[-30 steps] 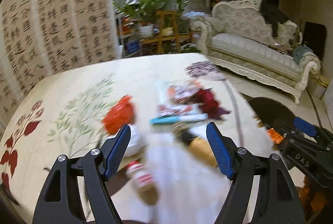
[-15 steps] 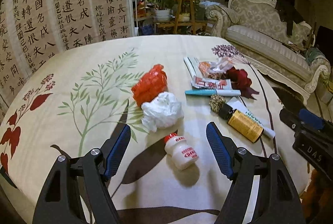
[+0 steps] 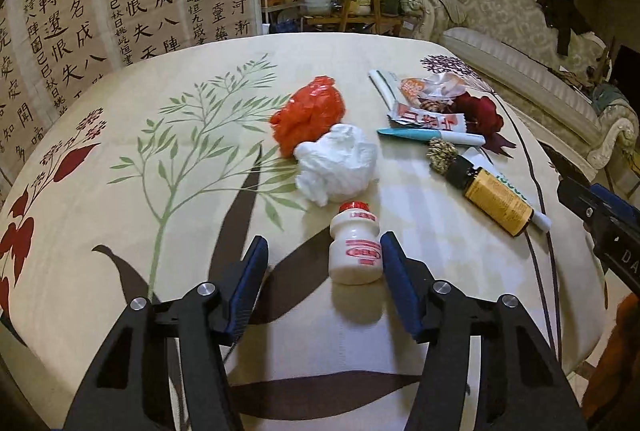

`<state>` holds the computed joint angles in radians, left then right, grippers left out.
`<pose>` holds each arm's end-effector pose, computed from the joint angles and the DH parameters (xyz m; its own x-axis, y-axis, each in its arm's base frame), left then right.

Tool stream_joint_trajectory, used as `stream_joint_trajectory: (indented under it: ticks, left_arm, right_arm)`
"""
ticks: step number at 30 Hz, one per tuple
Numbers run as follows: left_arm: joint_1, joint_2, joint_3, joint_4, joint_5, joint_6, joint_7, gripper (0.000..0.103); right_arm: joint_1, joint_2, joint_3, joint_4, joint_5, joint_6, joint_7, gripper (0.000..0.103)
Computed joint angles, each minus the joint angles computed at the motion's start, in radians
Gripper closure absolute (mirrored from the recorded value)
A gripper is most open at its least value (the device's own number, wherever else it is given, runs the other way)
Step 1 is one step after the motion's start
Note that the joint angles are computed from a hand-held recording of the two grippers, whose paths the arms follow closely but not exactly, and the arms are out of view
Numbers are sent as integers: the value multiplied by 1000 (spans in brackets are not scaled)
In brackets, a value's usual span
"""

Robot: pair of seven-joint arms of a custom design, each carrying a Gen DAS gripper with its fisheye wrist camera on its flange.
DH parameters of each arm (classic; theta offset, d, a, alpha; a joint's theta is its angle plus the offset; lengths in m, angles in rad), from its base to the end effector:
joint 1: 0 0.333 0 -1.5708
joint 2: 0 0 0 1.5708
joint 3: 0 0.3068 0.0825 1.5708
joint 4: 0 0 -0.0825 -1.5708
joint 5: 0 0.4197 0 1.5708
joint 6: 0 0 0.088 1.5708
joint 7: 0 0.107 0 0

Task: Collect trash
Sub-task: 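Grasp the white DEKU bottle with the left gripper, then grasp the amber bottle with the right gripper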

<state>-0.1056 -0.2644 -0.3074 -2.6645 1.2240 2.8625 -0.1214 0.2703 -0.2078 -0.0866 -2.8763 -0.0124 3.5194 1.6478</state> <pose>0.3881 -0.2197 0.3065 0.1307 -0.9912 0.0203 -0.7480 -0.1120 -0.6542 0.4130 0.0795 0.3095 0.1448 -0.9870 -0.0700 -0.6619 -0.0441 -0.7483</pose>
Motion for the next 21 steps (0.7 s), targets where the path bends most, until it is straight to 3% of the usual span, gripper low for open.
stream_joint_trajectory:
  ticks: [6, 9, 10, 12, 21]
  left_arm:
    - [13, 15, -2, 26, 107, 2, -63, 48]
    - [19, 39, 32, 35, 126, 66, -64, 68]
    - [28, 47, 44, 34, 147, 109, -79, 72]
    - [32, 40, 43, 30, 178, 111, -105, 76]
    - [38, 3, 55, -6, 223, 136, -141, 76]
  right_arm:
    - [28, 0, -20, 8, -48, -12, 26, 40]
    - [39, 2, -17, 13, -66, -16, 29, 40]
    - [44, 2, -18, 15, -72, -18, 30, 40]
    - [53, 8, -19, 19, -84, -18, 35, 41]
    - [126, 49, -84, 68, -259, -59, 138, 53]
